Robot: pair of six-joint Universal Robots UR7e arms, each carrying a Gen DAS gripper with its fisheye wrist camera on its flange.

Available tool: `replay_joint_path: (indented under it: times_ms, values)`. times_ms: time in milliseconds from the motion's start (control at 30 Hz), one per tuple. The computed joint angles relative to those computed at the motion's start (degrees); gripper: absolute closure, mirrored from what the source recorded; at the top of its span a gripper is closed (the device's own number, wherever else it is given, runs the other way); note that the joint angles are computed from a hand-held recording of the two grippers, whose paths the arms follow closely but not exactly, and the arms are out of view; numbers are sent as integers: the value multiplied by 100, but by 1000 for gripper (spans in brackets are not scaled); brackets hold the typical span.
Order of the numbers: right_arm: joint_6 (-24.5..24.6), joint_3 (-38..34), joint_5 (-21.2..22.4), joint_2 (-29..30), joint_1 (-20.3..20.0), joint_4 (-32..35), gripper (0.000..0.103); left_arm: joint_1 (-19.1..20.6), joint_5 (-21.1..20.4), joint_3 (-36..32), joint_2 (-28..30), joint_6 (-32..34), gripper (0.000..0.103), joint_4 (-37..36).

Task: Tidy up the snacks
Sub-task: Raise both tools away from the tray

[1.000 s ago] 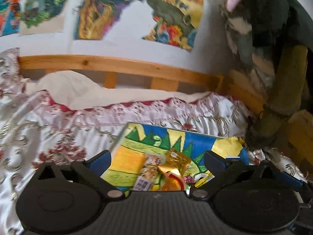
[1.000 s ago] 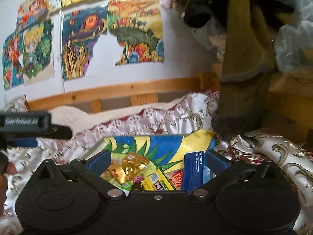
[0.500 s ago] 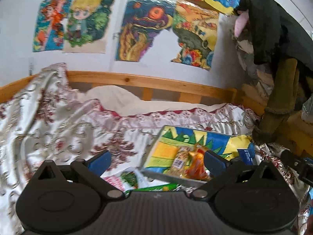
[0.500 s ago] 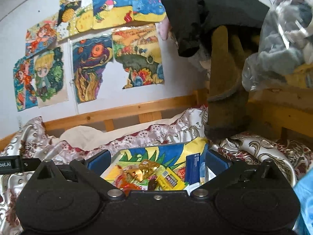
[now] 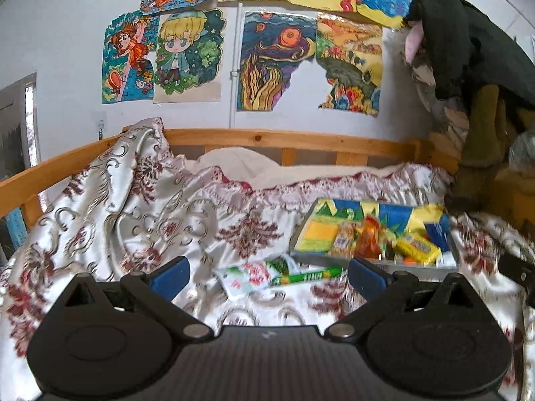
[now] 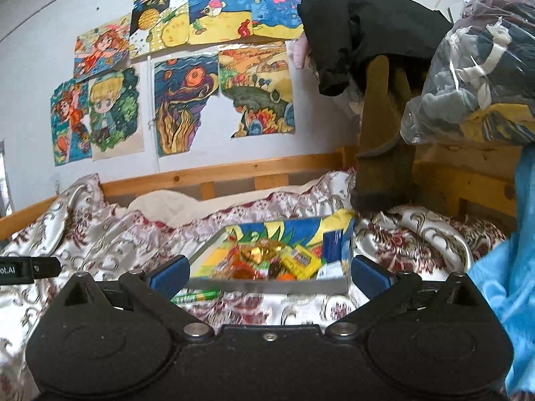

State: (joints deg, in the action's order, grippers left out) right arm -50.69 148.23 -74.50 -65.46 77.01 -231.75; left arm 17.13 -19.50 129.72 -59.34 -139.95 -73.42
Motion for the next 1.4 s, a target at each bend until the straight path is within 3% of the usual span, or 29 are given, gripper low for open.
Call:
replay_joint_path:
  times_ms: [100,200,467,800,1400]
  values:
    - [-97,229,-26,-94,-102,-62,1,-181,-359,76,86,317,0,-284]
    - [-188,414,-25,-163,-198,-135,1,-375,-638,59,232,178,0,-120]
    - [-442,740,-46,-252,-370,-275,1,-611,-955,195,217,142,0,-353]
    - [-632,846,-163,-229,-384,-269,1,-571,-1162,-146,578,175,0,234]
    - [-679,653,-592,-1,-110,-157,1,-191,-1278,-1,166,1317,0,-579]
